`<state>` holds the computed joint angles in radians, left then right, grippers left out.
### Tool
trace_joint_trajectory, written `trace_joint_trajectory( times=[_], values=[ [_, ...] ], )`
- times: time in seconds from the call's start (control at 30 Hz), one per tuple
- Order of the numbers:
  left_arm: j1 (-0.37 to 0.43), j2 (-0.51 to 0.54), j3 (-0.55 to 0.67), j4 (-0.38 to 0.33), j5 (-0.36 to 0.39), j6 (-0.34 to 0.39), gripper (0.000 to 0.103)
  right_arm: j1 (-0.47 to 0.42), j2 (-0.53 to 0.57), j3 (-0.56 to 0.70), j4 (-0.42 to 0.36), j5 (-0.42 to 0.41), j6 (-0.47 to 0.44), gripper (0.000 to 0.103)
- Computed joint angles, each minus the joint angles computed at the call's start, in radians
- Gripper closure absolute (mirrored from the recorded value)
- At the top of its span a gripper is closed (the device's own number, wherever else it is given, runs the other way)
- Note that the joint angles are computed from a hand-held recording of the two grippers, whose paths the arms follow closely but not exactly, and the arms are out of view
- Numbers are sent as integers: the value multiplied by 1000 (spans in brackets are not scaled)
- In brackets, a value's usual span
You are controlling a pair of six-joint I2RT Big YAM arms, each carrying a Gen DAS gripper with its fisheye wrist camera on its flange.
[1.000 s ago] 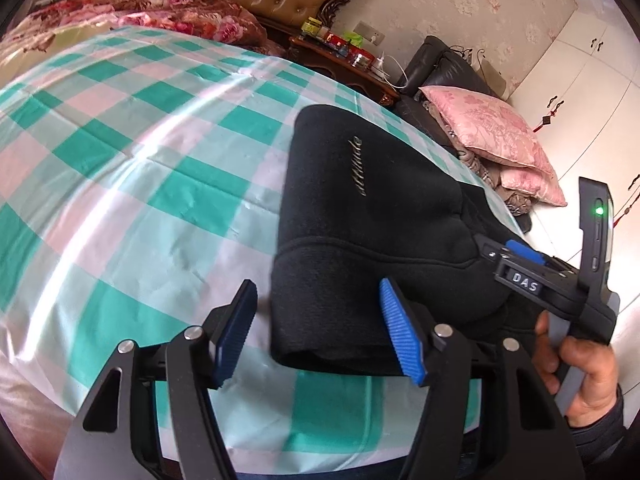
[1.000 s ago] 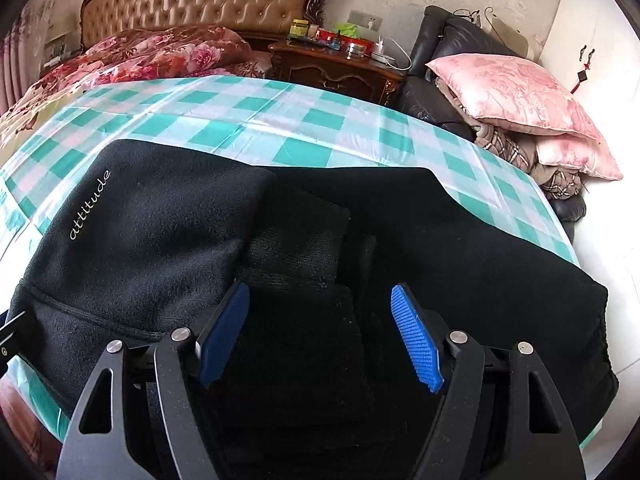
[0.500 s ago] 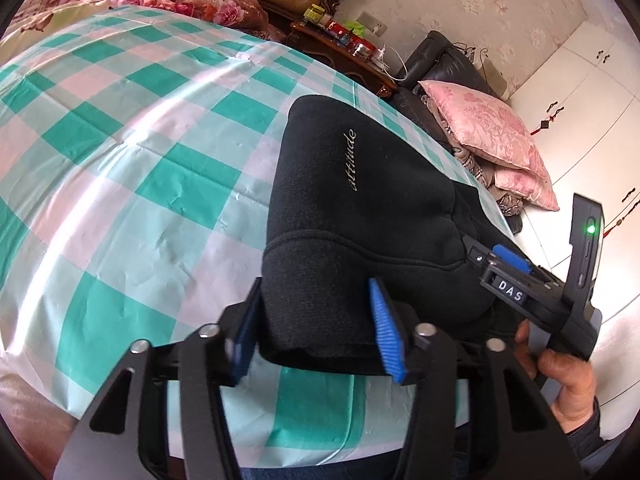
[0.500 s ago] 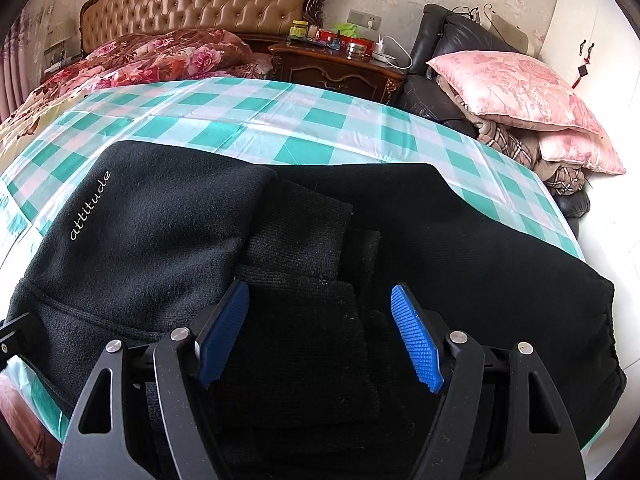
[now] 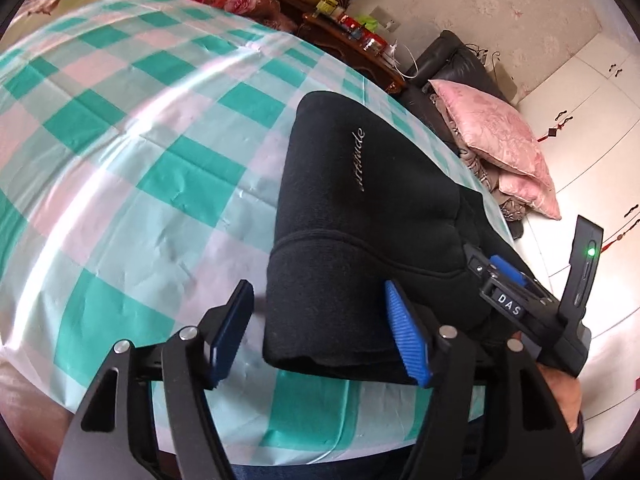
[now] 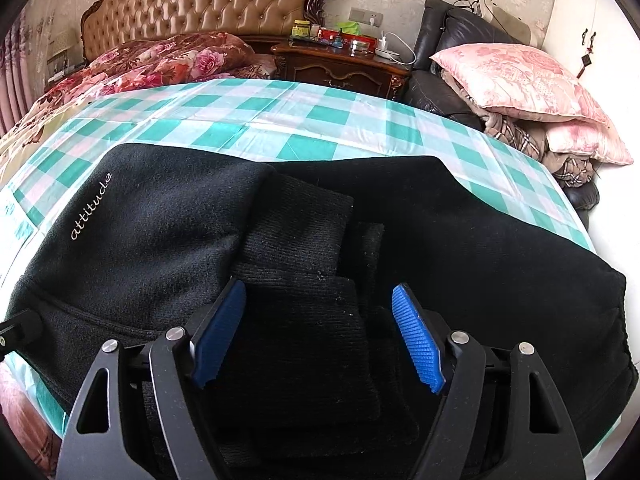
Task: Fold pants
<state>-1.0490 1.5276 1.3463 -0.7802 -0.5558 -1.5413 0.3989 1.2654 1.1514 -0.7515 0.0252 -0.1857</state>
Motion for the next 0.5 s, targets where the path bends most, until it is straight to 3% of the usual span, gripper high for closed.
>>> trace_joint_trajectory(
  times=[0.03,0.1,0.2,0.3,0.33,0.37,0.5],
  values=[
    [4,-5,-12,34,21,10,51,-1,1,2,-4,-3,2,32],
    [-3,2,11,-3,3,16,61,-1,7,11,-18,-7,5,31],
    [-16,9,51,-43,-37,51,67,1,24,59,-85,-2,-23,31],
    [-31,62,168,-197,-86,79,68,12,51,172,-181,-24,-71,29],
    [-34,85,214,-254,-98,82,68,20,71,238,-227,-60,-92,21],
    [-37,112,264,-314,-112,85,68,28,103,317,-296,-114,-109,11],
    [-48,218,458,-533,-167,93,69,92,335,713,-725,-333,-218,9]
  ],
)
